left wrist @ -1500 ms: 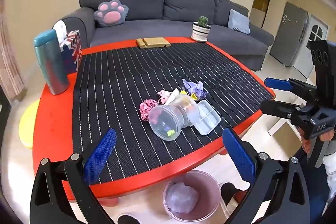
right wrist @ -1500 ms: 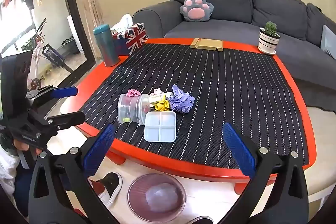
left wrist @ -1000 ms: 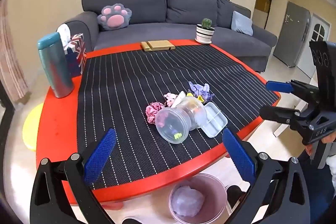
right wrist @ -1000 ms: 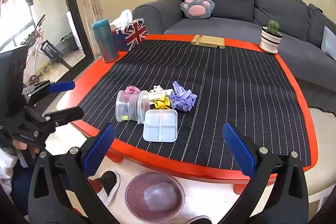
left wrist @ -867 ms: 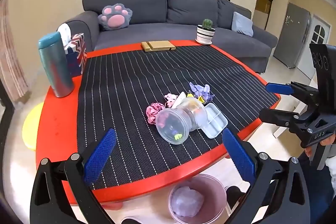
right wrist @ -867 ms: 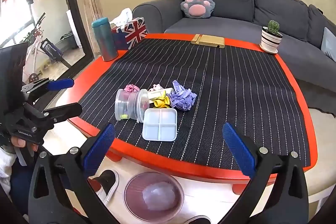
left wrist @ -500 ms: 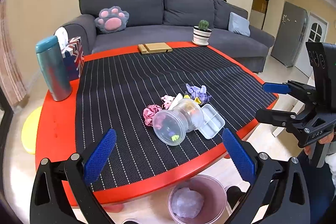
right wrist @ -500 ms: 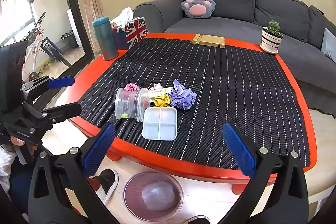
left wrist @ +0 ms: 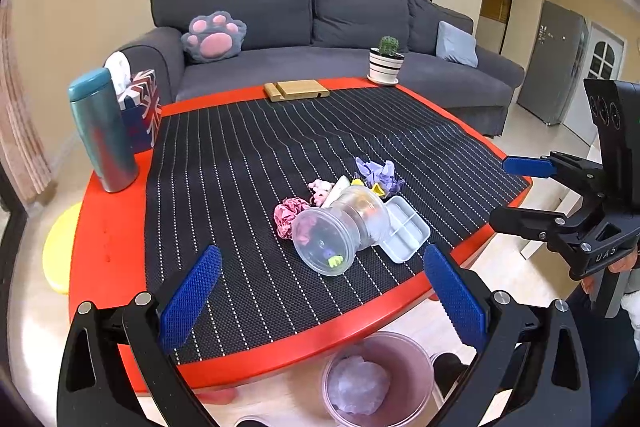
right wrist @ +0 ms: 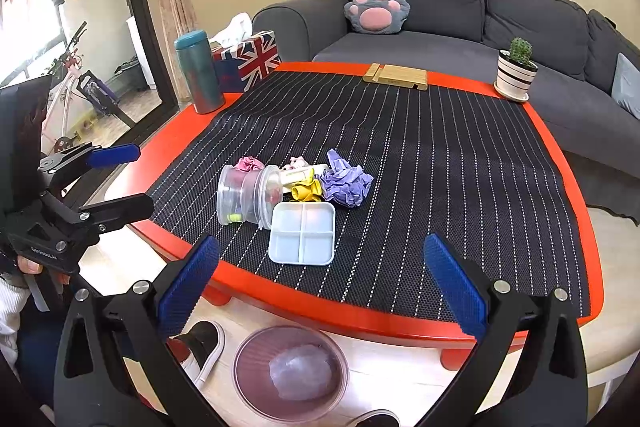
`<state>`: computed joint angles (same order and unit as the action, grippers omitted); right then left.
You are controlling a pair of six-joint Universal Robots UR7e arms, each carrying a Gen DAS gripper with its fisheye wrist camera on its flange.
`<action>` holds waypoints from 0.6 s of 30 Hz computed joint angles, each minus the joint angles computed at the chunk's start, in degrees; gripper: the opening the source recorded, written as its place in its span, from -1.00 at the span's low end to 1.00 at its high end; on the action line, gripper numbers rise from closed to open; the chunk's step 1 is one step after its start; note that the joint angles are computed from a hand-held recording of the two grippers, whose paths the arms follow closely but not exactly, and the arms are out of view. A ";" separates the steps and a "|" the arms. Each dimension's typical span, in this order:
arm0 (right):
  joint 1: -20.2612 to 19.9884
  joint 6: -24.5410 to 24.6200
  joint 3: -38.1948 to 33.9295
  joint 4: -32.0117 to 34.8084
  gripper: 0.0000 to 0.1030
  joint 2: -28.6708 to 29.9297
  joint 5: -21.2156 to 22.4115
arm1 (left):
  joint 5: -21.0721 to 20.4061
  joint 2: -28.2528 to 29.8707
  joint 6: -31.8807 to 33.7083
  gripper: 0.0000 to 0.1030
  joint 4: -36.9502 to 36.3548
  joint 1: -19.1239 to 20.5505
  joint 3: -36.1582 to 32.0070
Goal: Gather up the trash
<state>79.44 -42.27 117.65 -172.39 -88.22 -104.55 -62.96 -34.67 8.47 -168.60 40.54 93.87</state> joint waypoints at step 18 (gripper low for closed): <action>-0.19 0.06 -0.08 0.09 0.94 0.03 -0.14 | 0.18 0.20 -0.16 0.88 0.58 -0.12 -0.02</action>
